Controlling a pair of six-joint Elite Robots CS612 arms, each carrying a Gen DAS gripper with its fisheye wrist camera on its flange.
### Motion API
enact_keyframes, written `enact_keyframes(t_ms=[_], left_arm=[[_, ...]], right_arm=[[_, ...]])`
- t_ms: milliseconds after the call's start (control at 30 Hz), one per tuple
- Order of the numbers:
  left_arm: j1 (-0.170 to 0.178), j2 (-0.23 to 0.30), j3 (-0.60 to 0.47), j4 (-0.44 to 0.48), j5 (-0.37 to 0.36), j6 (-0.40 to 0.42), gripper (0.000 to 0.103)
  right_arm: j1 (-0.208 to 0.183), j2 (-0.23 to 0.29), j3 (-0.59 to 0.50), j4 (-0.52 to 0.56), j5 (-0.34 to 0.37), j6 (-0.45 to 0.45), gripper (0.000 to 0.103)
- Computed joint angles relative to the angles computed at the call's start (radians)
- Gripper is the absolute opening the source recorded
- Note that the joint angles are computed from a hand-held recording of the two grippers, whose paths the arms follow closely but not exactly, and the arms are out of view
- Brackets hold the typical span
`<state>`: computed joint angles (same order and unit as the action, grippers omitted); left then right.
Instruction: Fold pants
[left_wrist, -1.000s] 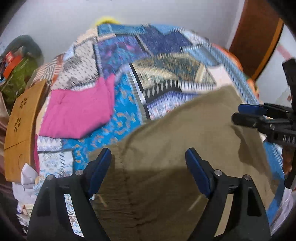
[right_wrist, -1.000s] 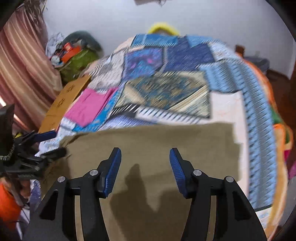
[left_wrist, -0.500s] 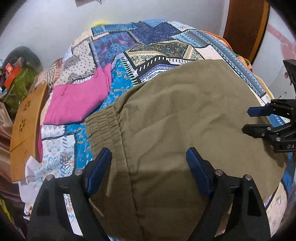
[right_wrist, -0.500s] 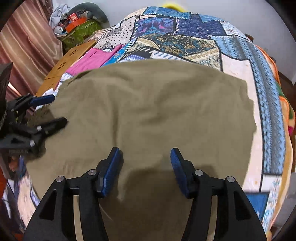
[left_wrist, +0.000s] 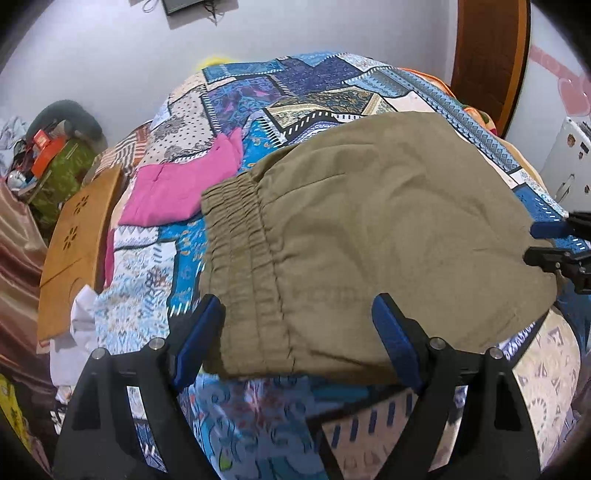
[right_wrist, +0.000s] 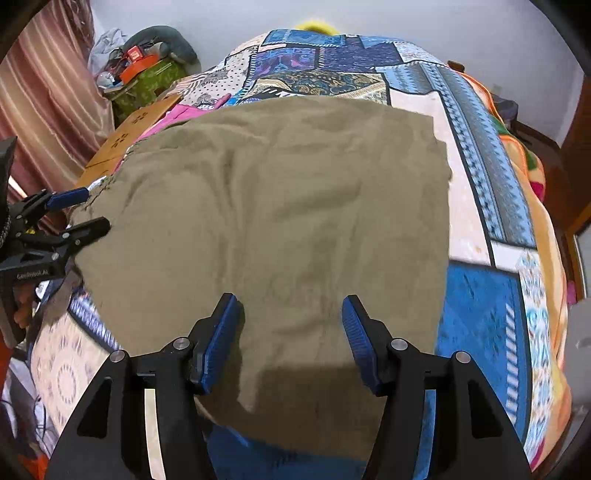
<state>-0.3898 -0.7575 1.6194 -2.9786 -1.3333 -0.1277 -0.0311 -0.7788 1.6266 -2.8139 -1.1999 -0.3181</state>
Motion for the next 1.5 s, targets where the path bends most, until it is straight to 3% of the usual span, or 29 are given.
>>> enact_keyframes(t_ms=[200, 333, 533, 733, 900, 1067, 1367, 1400, 1467, 1500], left_arm=[[0.002, -0.031, 0.037, -0.014, 0.012, -0.043, 0.084], [0.02, -0.057, 0.059, -0.02, -0.004, -0.121, 0.084], [0.065, -0.072, 0.075, -0.006, -0.175, -0.247, 0.084], [0.078, -0.06, 0.088, -0.001, -0.317, -0.275, 0.084], [0.093, -0.033, 0.074, -0.008, -0.433, -0.317, 0.086], [0.122, 0.003, 0.04, -0.068, -0.554, -0.384, 0.09], [0.157, 0.068, -0.052, -0.106, -0.646, -0.517, 0.091], [0.159, 0.072, -0.057, -0.11, -0.647, -0.527, 0.09], [0.154, 0.069, -0.059, -0.108, -0.608, -0.532, 0.076], [0.149, 0.064, -0.058, -0.092, -0.575, -0.521, 0.061]], right_arm=[[-0.015, -0.018, 0.041, -0.024, 0.003, 0.038, 0.055], [-0.013, -0.031, 0.045, -0.026, -0.008, 0.05, 0.055], [0.003, -0.035, 0.033, -0.085, 0.043, 0.051, 0.055], [0.039, -0.003, -0.013, -0.111, 0.091, 0.068, 0.055], [0.072, 0.035, -0.046, -0.08, 0.044, 0.034, 0.058], [0.072, 0.037, -0.023, -0.127, 0.033, -0.004, 0.06], [0.064, 0.038, -0.022, -0.122, 0.07, -0.004, 0.06], [0.062, 0.038, -0.021, -0.123, 0.075, -0.004, 0.06], [0.06, 0.039, -0.021, -0.123, 0.083, -0.005, 0.06], [0.06, 0.039, -0.02, -0.123, 0.085, -0.004, 0.06]])
